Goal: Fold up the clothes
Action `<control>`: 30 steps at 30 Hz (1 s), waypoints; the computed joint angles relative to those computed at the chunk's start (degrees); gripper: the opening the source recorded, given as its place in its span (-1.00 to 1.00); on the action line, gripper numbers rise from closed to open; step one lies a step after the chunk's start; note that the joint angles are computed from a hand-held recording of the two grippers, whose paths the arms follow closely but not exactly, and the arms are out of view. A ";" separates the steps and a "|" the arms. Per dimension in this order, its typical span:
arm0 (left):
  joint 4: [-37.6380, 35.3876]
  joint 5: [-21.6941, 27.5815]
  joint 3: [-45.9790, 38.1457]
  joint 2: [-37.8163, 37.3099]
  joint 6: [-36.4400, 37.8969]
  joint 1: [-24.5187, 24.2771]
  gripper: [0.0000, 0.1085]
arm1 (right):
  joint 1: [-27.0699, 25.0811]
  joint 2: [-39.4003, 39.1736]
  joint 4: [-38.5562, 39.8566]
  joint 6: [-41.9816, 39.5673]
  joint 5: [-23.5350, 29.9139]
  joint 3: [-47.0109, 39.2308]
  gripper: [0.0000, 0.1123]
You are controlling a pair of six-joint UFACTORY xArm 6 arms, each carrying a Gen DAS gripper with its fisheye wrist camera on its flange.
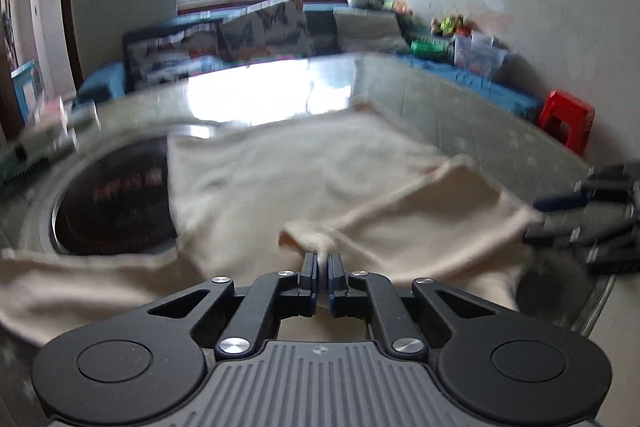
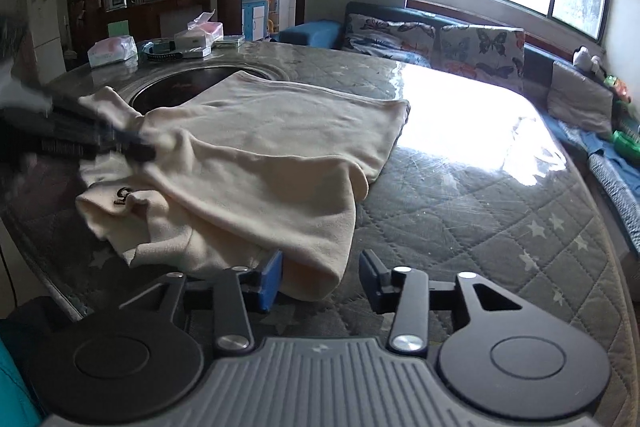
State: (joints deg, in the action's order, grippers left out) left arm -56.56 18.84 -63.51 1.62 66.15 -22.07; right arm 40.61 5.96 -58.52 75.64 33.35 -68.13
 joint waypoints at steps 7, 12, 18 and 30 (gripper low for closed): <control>-4.08 2.12 -9.05 0.85 5.20 -2.15 -0.91 | 1.16 2.01 -4.68 3.64 1.76 -2.22 -0.04; -4.73 3.99 -15.11 2.13 7.26 -4.37 -0.91 | 2.03 4.06 -8.61 6.67 2.86 -4.55 0.04; -6.51 4.30 -17.99 2.71 9.54 -5.99 -0.91 | 2.77 7.80 -11.92 8.09 6.00 -8.12 0.05; -8.49 3.07 -16.52 2.27 9.61 -4.70 -0.91 | 4.74 12.03 -12.20 10.85 21.86 -12.49 0.07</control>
State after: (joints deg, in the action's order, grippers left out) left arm -65.05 21.91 -80.03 3.89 75.77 -26.77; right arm 45.35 17.99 -70.72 86.48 55.21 -80.62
